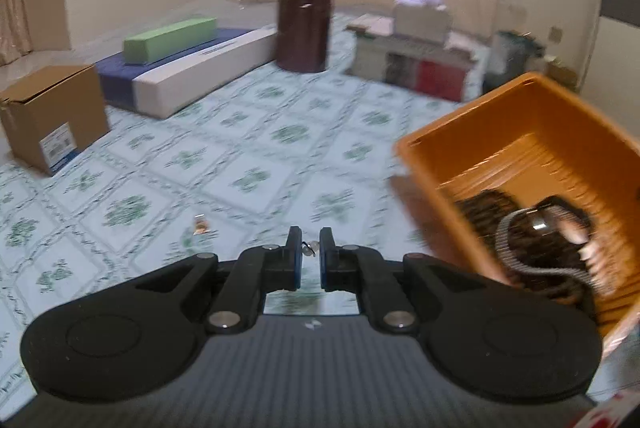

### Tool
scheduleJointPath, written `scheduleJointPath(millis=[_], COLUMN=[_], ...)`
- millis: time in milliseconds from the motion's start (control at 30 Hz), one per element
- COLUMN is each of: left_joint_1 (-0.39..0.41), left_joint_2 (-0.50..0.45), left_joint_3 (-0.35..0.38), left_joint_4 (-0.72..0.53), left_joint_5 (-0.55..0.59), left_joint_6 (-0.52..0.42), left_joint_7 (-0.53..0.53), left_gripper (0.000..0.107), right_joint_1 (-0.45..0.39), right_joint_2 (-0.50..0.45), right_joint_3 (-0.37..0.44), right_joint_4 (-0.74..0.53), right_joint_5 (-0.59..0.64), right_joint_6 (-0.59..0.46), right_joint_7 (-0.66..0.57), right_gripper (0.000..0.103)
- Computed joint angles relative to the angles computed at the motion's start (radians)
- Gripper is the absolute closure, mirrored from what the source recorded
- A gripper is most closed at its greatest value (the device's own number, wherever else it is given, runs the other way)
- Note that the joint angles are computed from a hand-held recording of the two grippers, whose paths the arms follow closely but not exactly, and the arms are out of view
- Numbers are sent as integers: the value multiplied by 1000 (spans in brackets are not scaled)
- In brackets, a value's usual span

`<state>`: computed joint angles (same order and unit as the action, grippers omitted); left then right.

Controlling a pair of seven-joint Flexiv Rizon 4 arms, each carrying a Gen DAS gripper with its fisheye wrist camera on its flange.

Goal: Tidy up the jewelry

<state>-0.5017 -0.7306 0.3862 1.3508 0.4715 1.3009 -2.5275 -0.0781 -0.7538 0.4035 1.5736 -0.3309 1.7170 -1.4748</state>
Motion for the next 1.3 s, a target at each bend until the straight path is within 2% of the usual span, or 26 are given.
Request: scheduleJointPath(millis=[167,433,867,967,1000,1300], left_joint_1=[10,21,21,26,20,-72], left_joint_2=[-12,-74,-147,-150,-146,-69], left_joint_3=[-55,-125,-157,-166,-154,51], left_joint_4=[-43,-133,-198,-190,-178,-28], left_joint_5=[-31,-135,-275,-303,-307,-275], left_joint_6=[39,62,65,79,91,107], left_joint_7=[54,212,366,382,375,200], left_gripper=[100,100,100,93,89,89], right_joint_1=[-6,-13,-23,-21,-22,-21], right_joint_2=[1,-1,-6,-6,-6,-6], right_joint_3=[9,22,38,37,37,37], right_joint_4=[1,-3,-9,-10,-9,-11], right_joint_5=[1,5,19,22,23,27], right_joint_6=[-1,-9,-17,-17,-17,-18], right_joint_7=[-4,-8,-20,-22,-23,-27], right_gripper=[95,95,95,95,95,95])
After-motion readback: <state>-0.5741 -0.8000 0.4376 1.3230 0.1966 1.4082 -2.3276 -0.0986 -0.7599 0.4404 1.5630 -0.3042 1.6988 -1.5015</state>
